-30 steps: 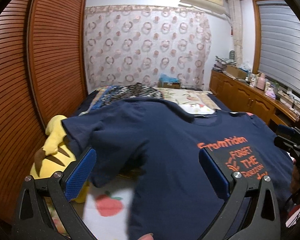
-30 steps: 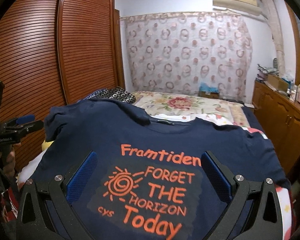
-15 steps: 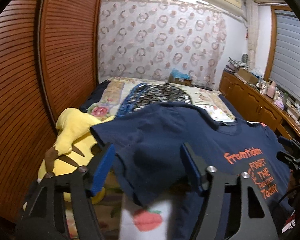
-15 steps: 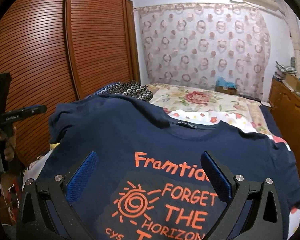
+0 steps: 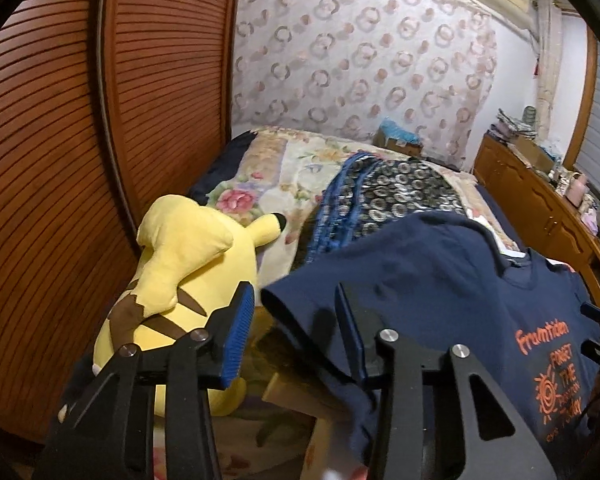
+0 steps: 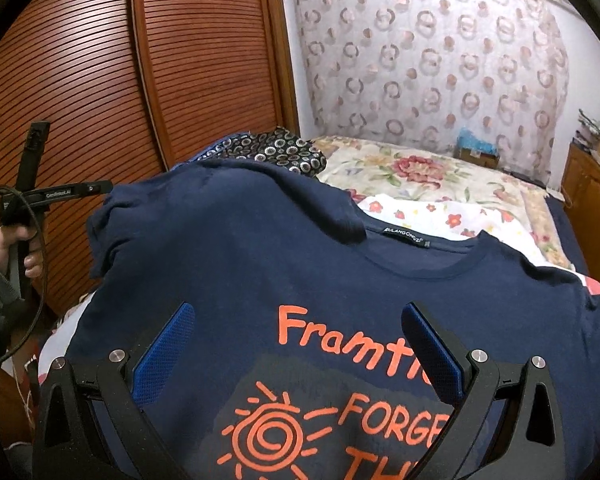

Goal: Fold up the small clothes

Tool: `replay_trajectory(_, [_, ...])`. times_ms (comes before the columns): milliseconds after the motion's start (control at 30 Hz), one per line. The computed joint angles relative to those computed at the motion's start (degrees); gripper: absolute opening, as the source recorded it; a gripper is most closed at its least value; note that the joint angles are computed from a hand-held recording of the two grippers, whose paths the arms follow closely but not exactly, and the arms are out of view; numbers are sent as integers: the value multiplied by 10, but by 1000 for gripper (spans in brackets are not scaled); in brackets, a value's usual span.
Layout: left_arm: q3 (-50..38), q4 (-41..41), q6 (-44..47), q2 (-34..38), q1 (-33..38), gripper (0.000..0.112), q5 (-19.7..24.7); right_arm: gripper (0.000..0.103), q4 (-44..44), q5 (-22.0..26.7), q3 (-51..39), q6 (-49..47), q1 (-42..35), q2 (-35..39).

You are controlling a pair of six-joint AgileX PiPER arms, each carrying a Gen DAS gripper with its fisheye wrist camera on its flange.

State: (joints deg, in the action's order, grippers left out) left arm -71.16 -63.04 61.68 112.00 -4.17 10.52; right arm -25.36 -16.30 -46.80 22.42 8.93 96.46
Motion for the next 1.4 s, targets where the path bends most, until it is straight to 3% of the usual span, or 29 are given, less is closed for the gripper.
replay_trajectory(167, [-16,75,-63,14,4,43,12,103,-58,16,-30,59,-6,16])
replay_trajectory(367, [-25,82,-66,19,11,21,32,103,-52,6,-29,53,-5,24])
replay_trajectory(533, [-32,128,-110,21,12,21,42,103,-42,-3,-24,46,-4,28])
replay_trajectory(600, [-29,103,-83,22,12,21,46,103,-42,-3,-23,47,-3,27])
replay_trajectory(700, [-16,57,-34,13,8,3,36,103,-22,-6,-21,30,-1,26])
replay_trajectory(800, [18,-59,80,-24,-3,2,4,103,-16,-11,-17,22,-4,22])
replay_trajectory(867, [25,-71,93,-48,-8,2,15,103,-6,-15,-13,14,-7,21])
replay_trajectory(933, [10,-6,29,-63,-15,2,48,103,9,-18,-10,3,-6,20])
replay_trajectory(1067, [-41,111,-72,-83,-63,2,70,103,49,-27,-1,-29,-6,17])
replay_trajectory(1300, [-195,255,-211,-21,-140,2,156,103,155,-49,32,-116,-4,-5])
replay_trajectory(1400, [-240,316,-265,4,-175,2,173,103,204,-62,49,-152,-2,-10])
